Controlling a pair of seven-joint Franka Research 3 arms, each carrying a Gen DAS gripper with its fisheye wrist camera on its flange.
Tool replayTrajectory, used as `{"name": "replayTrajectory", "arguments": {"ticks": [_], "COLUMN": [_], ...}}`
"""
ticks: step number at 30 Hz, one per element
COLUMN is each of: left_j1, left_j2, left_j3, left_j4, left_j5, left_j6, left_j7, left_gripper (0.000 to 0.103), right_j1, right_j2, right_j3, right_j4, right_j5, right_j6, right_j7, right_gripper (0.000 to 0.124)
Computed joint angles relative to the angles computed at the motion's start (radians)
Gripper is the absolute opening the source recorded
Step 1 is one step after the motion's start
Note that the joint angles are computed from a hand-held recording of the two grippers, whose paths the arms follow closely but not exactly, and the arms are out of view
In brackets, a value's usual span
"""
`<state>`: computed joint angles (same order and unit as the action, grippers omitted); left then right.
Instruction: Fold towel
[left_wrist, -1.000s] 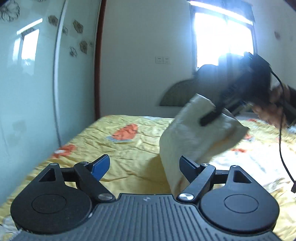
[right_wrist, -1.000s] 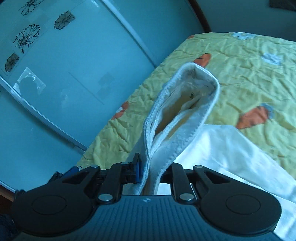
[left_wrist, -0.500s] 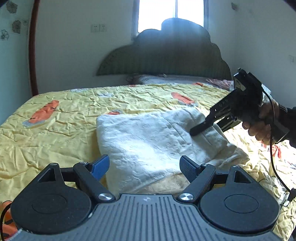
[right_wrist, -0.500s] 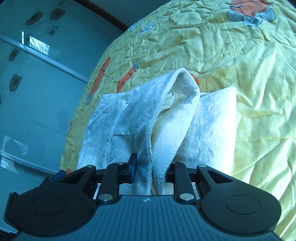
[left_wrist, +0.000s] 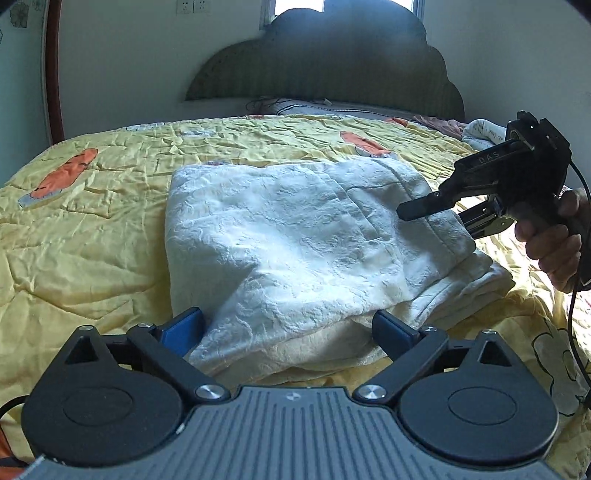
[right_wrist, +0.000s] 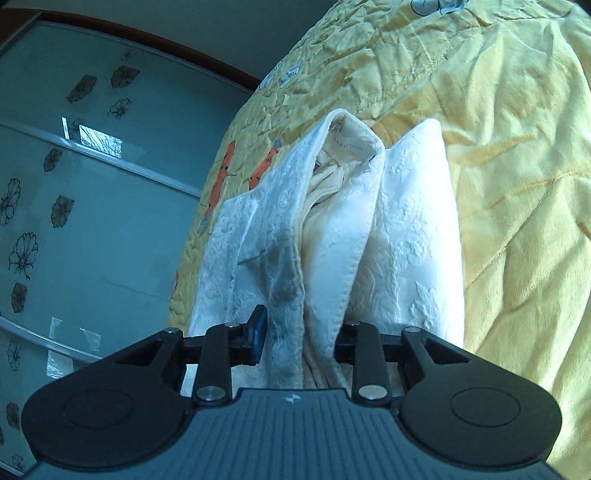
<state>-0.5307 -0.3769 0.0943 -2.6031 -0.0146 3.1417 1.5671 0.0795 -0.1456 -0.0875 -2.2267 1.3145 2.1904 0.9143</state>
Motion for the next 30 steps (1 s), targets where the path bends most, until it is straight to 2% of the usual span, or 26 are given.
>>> {"name": "replayTrajectory", "arguments": {"ticks": [3,4,5,6,8,10,11,12,15,19,21,23,24,26,27,29,30], "left_j1": [0.020,0.019,0.008,-0.011,-0.062,-0.124,-0.142,-0.155,-0.164,-0.147,-0.125,-0.082,-0.085,-0.111,-0.152,-0.256,-0.273], "left_j2": [-0.022,-0.032,-0.042,-0.049,-0.057,-0.052,-0.045,-0.033,0.002,0.022,0.032,0.036,0.028,-0.010,-0.041,-0.098,-0.106], "left_j3": [-0.017,-0.015,-0.005,0.012,0.055,0.104,0.117,0.126,0.130,0.112,0.086,0.043,0.046,0.076,0.118,0.219,0.236], "left_j4": [-0.007,-0.012,-0.017,-0.022,-0.026,-0.018,-0.011,0.000,0.029,0.045,0.031,0.021,0.023,0.026,0.020,0.012,0.015], "left_j5": [0.001,-0.003,-0.009,-0.017,-0.026,-0.023,-0.016,-0.009,-0.013,-0.041,-0.050,-0.045,-0.049,-0.093,-0.137,-0.226,-0.247], "left_j6": [-0.009,-0.010,-0.005,0.006,0.034,0.056,0.059,0.056,0.014,-0.046,-0.012,0.009,-0.007,-0.047,-0.049,-0.023,0.005], "left_j7": [-0.019,-0.025,-0.026,-0.024,-0.017,-0.003,0.000,0.004,0.013,0.072,0.095,0.091,0.094,0.105,0.126,0.170,0.166], "left_gripper": [0.095,0.094,0.094,0.094,0.094,0.095,0.095,0.096,0.097,0.101,0.103,0.103,0.101,0.094,0.089,0.091,0.091], "right_j1": [-0.004,-0.005,-0.005,-0.006,-0.006,0.001,0.007,0.013,0.030,0.034,0.035,0.034,0.029,0.020,0.018,0.029,0.041], "right_j2": [-0.028,-0.036,-0.041,-0.045,-0.049,-0.059,-0.070,-0.077,-0.097,-0.121,-0.087,-0.084,-0.089,-0.141,-0.175,-0.246,-0.274], "right_j3": [0.000,-0.006,-0.011,-0.014,-0.013,-0.003,0.005,0.012,0.014,-0.001,-0.002,-0.022,-0.027,-0.015,-0.011,-0.016,-0.016], "right_j4": [-0.007,-0.013,-0.019,-0.022,-0.027,-0.041,-0.053,-0.059,-0.071,-0.074,-0.062,-0.074,-0.078,-0.117,-0.143,-0.196,-0.214], "right_j5": [-0.014,-0.002,0.007,-0.002,-0.045,-0.077,-0.082,-0.104,-0.127,-0.161,-0.205,-0.137,-0.120,-0.109,-0.104,-0.054,-0.031], "right_j6": [0.045,0.046,0.042,0.038,0.023,0.039,0.068,0.093,0.135,0.154,0.133,0.112,0.102,0.171,0.214,0.291,0.320], "right_j7": [0.001,-0.003,-0.008,-0.006,0.010,0.003,-0.013,-0.011,-0.035,-0.019,0.023,0.014,0.033,0.050,0.051,0.032,0.013], "right_gripper": [0.031,0.038,0.048,0.053,0.053,0.052,0.045,0.025,0.017,0.015,0.015,0.016,0.020,0.024,0.025,0.031,0.036]}}
